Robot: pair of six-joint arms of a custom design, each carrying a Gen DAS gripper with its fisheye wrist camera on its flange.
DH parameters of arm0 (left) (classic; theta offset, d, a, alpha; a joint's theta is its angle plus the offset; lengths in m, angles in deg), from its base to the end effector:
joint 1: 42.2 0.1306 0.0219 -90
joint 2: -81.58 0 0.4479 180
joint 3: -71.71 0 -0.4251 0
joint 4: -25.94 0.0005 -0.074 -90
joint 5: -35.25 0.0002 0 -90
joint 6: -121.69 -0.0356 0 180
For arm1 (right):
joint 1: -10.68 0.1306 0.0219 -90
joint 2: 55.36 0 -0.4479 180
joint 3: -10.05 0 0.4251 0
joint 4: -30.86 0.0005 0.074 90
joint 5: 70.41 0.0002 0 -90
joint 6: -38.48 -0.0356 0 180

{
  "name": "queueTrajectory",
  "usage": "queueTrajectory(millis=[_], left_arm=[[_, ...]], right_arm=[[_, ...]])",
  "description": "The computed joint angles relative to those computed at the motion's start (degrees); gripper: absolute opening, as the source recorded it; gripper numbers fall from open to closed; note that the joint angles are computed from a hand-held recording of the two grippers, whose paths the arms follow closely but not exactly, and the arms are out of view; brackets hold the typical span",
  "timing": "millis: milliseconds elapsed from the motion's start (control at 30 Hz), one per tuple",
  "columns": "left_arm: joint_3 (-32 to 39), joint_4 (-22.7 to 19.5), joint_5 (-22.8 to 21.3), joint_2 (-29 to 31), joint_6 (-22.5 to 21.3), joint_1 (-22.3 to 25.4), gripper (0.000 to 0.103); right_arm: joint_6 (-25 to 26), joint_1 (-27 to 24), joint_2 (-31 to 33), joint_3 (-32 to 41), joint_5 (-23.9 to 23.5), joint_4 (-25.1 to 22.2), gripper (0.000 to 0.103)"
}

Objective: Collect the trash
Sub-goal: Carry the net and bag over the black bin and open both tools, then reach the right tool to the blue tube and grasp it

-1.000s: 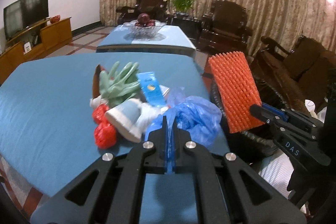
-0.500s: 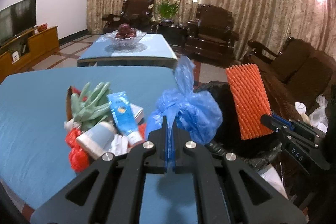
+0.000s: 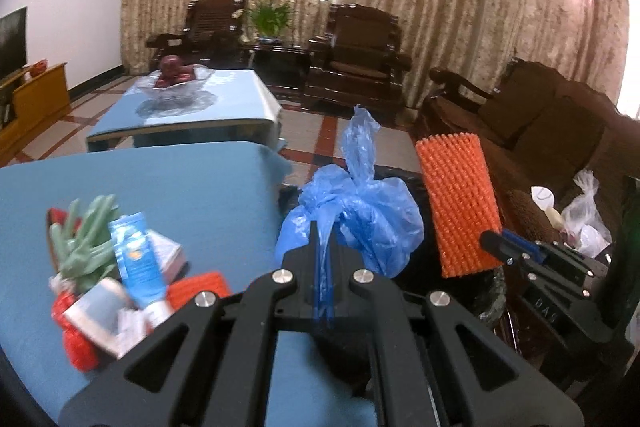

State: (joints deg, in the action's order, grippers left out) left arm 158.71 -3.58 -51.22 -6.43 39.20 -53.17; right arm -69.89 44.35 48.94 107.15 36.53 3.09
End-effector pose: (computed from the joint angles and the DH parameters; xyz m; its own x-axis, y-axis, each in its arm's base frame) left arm 0.5405 -0.1075 0.4790 -0.5828 -0.0199 -0.8124 0.1650 0.9760 -0.1423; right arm 0.5409 0.3473 0.4492 -0.5572 -0.0089 -0.8303 -0.1644 0.9813 0.0998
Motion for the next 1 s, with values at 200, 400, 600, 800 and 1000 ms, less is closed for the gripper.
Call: queueTrajectory(millis=[200, 400, 600, 800, 1000], left_arm=[[4.6, -1.8, 1.9, 5.3, -0.2, -1.4, 0.004], [5.1, -1.9, 2.4, 6.5, 1.6, -0.5, 0.055], [2.1, -0.2, -1.0, 3.1, 0.7, 1.4, 0.072], [-2.9, 2.5, -5.9, -2.3, -2.0, 4.7, 0.078], [-7.2, 4.0, -10.7, -6.7, -4.0, 9.1, 0.079]], right_arm=[[-0.5, -1.9, 0.6, -0.1, 2.2, -2.1, 0.019], [-2.2, -1.9, 0.4, -0.2, 6.5, -4.1, 0.070], [-2.3, -0.5, 0.3, 0.3, 9.6, -2.6, 0.097], [-0.4, 1.6, 2.1, 3.1, 6.6, -0.6, 0.097], [1.5, 4.7, 4.8, 6.1, 3.6, 1.2, 0.097]])
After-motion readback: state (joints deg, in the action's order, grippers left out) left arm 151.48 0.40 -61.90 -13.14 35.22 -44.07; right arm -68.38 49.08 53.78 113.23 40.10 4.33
